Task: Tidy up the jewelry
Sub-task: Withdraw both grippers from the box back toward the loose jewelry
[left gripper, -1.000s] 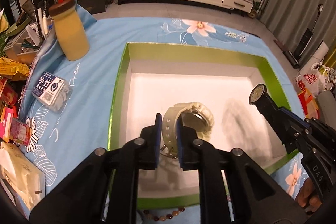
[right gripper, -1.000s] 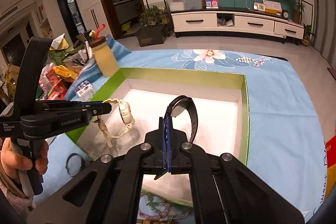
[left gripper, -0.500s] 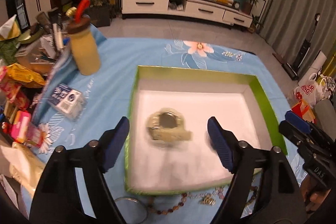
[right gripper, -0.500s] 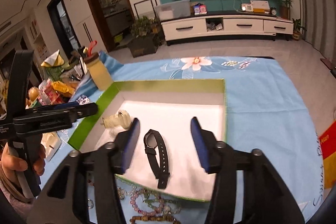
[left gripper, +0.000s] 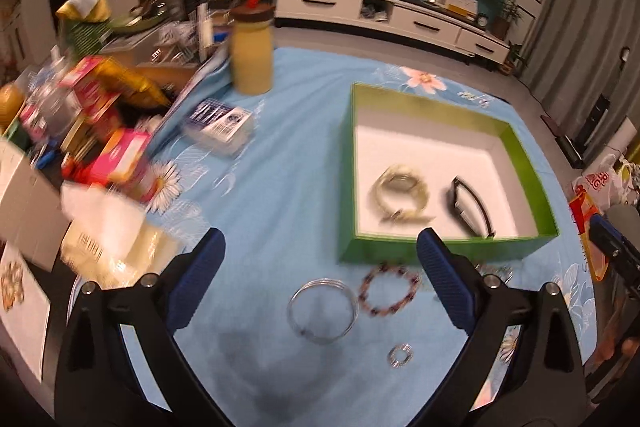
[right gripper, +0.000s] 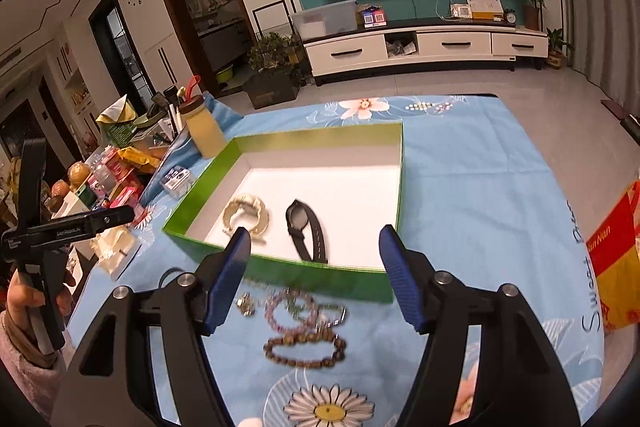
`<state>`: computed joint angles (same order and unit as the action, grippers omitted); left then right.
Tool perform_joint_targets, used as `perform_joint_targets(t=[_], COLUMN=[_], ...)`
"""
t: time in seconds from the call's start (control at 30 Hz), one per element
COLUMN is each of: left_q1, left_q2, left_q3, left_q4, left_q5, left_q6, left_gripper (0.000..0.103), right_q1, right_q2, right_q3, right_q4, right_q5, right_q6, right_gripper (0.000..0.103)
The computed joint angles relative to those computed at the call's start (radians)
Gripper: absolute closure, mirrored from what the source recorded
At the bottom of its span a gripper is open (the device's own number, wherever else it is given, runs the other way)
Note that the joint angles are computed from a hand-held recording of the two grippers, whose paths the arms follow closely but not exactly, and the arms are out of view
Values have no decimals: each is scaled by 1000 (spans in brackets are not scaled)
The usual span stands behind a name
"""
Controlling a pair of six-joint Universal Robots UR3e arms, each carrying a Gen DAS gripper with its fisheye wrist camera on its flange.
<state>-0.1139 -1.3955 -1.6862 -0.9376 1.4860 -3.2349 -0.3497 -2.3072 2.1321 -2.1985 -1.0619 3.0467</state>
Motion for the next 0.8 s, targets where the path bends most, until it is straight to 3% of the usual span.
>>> perform_joint_targets(t=[0.4, 0.8], left_q1=[59, -125], left_q2=[211, 184], left_q3=[-251, -321], left_q4=[-70, -7], left_q5=[-34, -4], left_q6=[57, 60], left_gripper=[5, 5], right_q1=[61, 183], right_q2=[-104, -110], right_q3=[56, 116], right_q4=[127, 122], right_q5=[-44, -113], right_q6=[9, 49], right_gripper=[36, 36])
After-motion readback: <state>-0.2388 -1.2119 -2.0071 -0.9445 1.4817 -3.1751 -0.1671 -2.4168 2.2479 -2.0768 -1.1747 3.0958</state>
